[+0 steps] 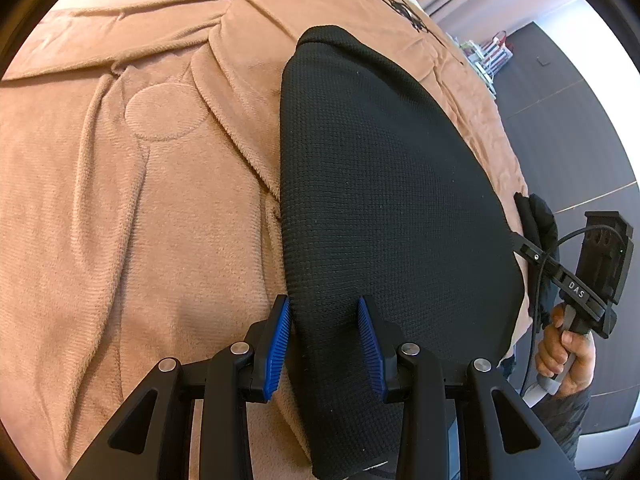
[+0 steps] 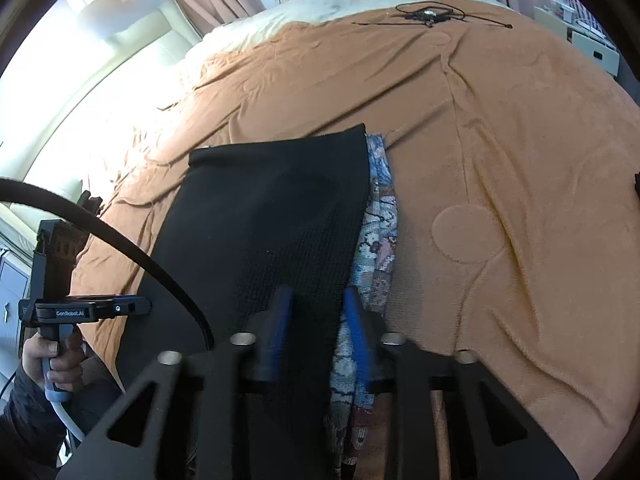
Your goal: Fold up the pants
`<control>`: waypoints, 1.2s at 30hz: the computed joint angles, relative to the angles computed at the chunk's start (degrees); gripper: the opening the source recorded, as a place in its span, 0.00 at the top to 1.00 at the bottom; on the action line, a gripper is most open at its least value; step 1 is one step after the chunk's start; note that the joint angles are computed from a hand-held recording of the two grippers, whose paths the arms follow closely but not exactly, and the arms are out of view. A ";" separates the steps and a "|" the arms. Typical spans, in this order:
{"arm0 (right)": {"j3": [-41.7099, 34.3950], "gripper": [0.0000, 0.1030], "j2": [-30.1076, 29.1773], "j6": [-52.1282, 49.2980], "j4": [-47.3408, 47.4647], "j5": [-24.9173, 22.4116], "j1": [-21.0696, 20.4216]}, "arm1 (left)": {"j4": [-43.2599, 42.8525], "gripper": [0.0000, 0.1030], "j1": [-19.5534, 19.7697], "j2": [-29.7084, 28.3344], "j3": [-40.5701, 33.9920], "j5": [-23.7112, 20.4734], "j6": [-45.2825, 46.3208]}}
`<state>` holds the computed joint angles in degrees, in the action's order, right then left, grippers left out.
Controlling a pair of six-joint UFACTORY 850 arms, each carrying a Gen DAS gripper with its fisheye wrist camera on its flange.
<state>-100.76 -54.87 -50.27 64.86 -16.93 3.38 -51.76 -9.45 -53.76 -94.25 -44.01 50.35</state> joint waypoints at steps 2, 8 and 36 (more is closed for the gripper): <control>0.03 0.99 0.11 -2.39 2.12 -1.07 -0.21 | 0.14 0.64 0.13 -0.01 -0.23 -0.13 -0.07; 3.99 1.00 2.96 -12.85 13.82 1.80 -0.75 | -0.93 0.64 1.21 -0.86 -2.69 -0.52 -0.96; 7.39 0.89 2.35 -19.00 26.01 2.69 -1.78 | -7.38 0.87 1.54 -1.98 -1.67 -10.71 0.95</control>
<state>-93.37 -52.52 -69.27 90.87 -14.24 1.60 -59.15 -7.91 -55.75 -95.92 -54.72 51.30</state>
